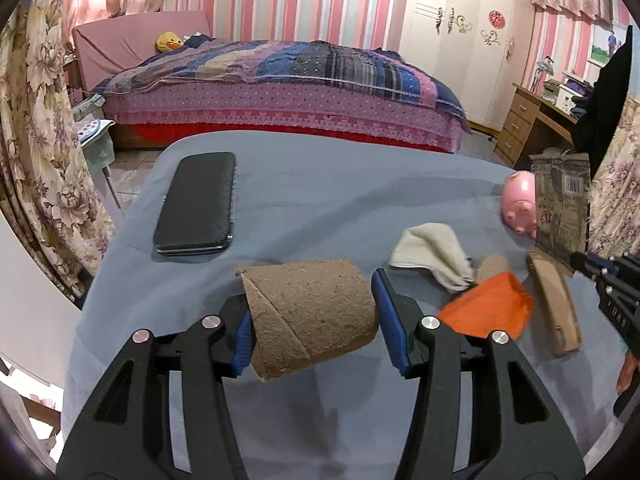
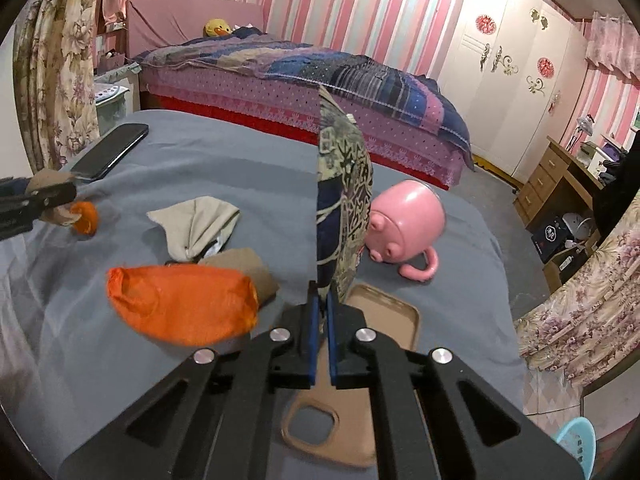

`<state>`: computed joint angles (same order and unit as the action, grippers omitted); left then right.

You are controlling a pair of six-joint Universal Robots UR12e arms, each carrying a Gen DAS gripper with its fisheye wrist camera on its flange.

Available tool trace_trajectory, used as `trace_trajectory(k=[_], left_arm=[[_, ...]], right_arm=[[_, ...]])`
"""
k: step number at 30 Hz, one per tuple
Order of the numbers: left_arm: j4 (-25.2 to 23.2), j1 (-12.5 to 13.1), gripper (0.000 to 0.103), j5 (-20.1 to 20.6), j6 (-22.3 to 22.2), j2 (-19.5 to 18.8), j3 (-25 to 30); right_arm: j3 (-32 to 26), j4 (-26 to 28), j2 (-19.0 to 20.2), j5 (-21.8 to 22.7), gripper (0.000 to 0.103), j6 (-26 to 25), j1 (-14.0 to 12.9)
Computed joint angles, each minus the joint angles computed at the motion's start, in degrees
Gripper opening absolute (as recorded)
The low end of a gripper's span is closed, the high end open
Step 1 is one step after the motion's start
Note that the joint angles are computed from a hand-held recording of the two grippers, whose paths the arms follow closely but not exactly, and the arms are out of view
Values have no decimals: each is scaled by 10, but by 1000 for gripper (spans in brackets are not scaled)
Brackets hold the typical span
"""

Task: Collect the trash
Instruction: 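Carry the tube and snack bag over the blue basket with both grippers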

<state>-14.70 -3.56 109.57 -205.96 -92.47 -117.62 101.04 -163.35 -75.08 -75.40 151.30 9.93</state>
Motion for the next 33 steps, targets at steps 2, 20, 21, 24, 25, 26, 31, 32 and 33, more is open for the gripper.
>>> trace_trajectory(k=[2, 20, 21, 24, 25, 26, 31, 32, 33], left_arm=[[-4, -9, 51, 0, -2, -1, 5], [-1, -95, 50, -11, 27, -43, 66], [-2, -99, 50, -15, 26, -48, 70], [-5, -108, 50, -22, 32, -59, 82], [-6, -111, 50, -24, 34, -62, 86], [-8, -115, 50, -26, 38, -67, 92], [-15, -129, 50, -37, 51, -91, 123], [-16, -133, 50, -38, 54, -97, 131], [-16, -138, 50, -40, 58, -103, 140]], right_arm=[[12, -4, -10, 4, 4, -6, -7], [82, -20, -69, 20, 4, 2, -101], [84, -21, -70, 20, 4, 4, -105], [90, -24, -72, 14, 4, 10, -117], [92, -25, -73, 13, 4, 11, -121], [94, -26, -74, 11, 4, 13, -127], [103, -41, -80, 13, 4, 32, -159], [105, -44, -82, 13, 4, 38, -167], [107, -47, -82, 12, 4, 41, -175]])
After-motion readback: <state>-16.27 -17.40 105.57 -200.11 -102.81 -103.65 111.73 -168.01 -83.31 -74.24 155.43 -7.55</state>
